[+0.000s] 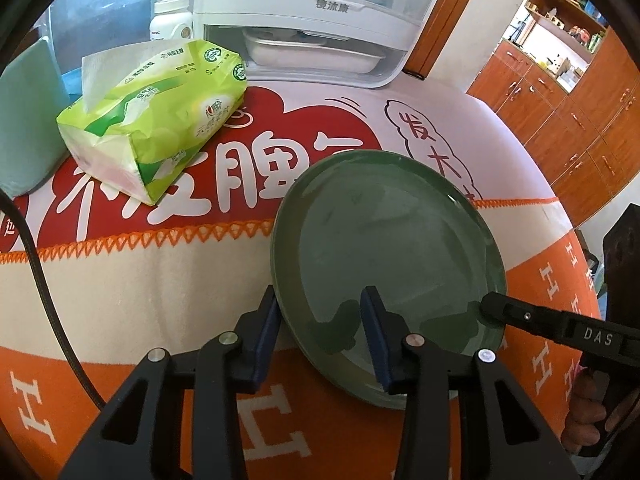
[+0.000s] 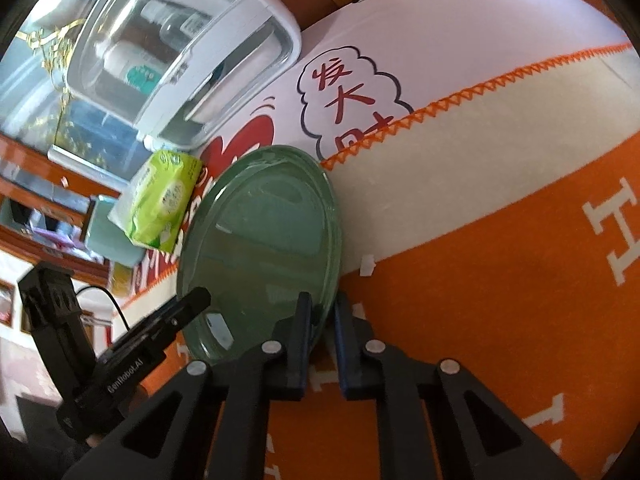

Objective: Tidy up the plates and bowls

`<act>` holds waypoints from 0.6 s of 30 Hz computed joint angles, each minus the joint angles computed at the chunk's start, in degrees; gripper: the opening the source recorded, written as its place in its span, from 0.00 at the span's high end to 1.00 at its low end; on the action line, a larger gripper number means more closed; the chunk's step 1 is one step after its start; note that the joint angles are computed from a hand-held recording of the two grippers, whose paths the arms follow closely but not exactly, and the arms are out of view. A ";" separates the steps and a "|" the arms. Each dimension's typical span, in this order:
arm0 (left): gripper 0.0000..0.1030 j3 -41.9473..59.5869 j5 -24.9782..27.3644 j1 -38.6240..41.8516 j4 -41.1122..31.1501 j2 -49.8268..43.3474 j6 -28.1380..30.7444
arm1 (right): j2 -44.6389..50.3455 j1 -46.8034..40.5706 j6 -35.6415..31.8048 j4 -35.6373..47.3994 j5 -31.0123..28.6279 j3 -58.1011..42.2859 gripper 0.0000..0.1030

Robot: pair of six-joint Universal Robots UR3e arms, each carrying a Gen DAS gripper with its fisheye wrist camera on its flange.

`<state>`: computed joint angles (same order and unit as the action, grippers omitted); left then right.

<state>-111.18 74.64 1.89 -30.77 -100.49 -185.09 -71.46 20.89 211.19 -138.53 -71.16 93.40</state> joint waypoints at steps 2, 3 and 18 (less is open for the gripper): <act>0.62 -0.38 -0.43 0.29 -0.26 0.41 0.23 | 0.08 0.49 -0.69 1.95 -0.74 -1.19 0.89; 0.62 -0.48 -0.72 0.48 -0.62 0.73 0.30 | 0.03 0.69 -0.56 2.80 -1.07 -1.57 0.89; 0.62 -3.15 -1.44 2.84 -7.82 11.84 1.65 | -4.04 3.57 0.21 7.09 -2.09 -3.56 0.88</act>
<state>-114.33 73.20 4.73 -38.60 -88.65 -183.44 -75.50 24.46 211.41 -131.44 -73.25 89.84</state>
